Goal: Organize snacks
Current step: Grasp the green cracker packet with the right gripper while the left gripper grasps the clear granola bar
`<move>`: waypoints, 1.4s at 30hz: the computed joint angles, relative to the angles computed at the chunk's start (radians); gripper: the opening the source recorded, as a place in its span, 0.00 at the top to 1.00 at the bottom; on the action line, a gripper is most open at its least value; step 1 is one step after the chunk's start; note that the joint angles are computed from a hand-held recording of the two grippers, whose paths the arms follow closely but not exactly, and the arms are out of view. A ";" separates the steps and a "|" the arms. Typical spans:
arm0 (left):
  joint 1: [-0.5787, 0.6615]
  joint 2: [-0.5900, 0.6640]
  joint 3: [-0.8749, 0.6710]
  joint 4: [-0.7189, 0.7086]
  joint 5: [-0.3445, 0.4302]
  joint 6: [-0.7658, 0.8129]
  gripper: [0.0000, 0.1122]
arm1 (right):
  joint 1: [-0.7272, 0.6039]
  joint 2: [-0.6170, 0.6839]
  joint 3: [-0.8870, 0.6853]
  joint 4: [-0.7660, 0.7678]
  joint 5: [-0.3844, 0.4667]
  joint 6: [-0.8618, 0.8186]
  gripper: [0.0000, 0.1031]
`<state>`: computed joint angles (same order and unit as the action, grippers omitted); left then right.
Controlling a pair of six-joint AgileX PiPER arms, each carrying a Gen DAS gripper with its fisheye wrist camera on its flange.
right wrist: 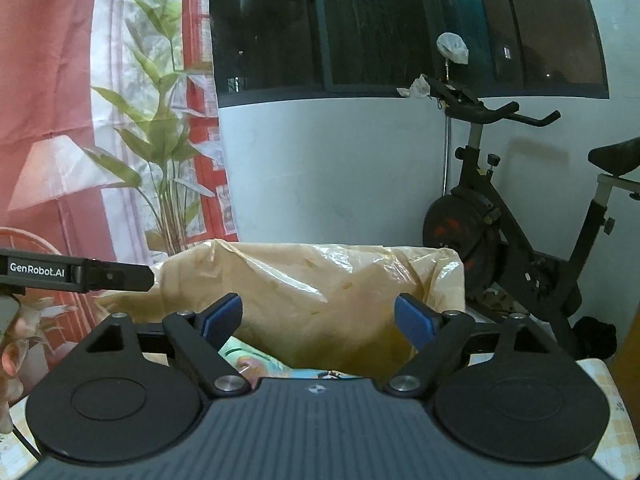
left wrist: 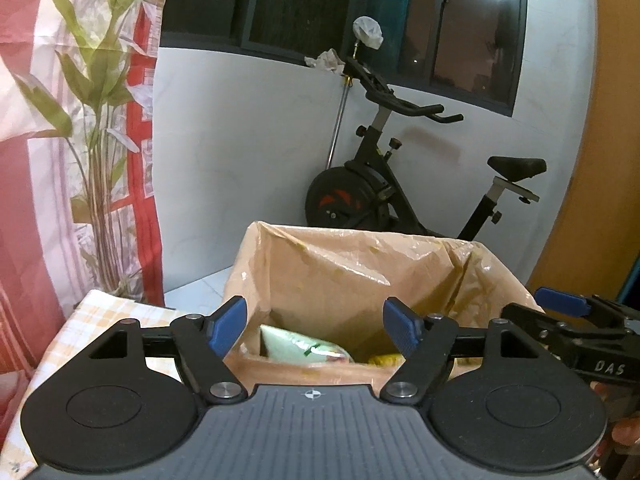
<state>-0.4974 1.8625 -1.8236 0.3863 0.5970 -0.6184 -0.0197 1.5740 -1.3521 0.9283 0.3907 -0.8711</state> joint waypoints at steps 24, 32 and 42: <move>-0.097 -0.366 0.742 0.182 -0.150 -0.428 0.30 | 0.023 -0.339 0.543 0.111 0.061 -0.197 0.17; -0.130 -0.424 0.915 0.381 -0.187 -0.702 0.30 | 0.184 -0.358 0.672 0.108 0.020 -0.267 0.17; -0.158 -0.439 0.975 0.473 -0.192 -0.839 0.30 | 0.295 -0.296 0.714 0.126 -0.079 -0.354 0.08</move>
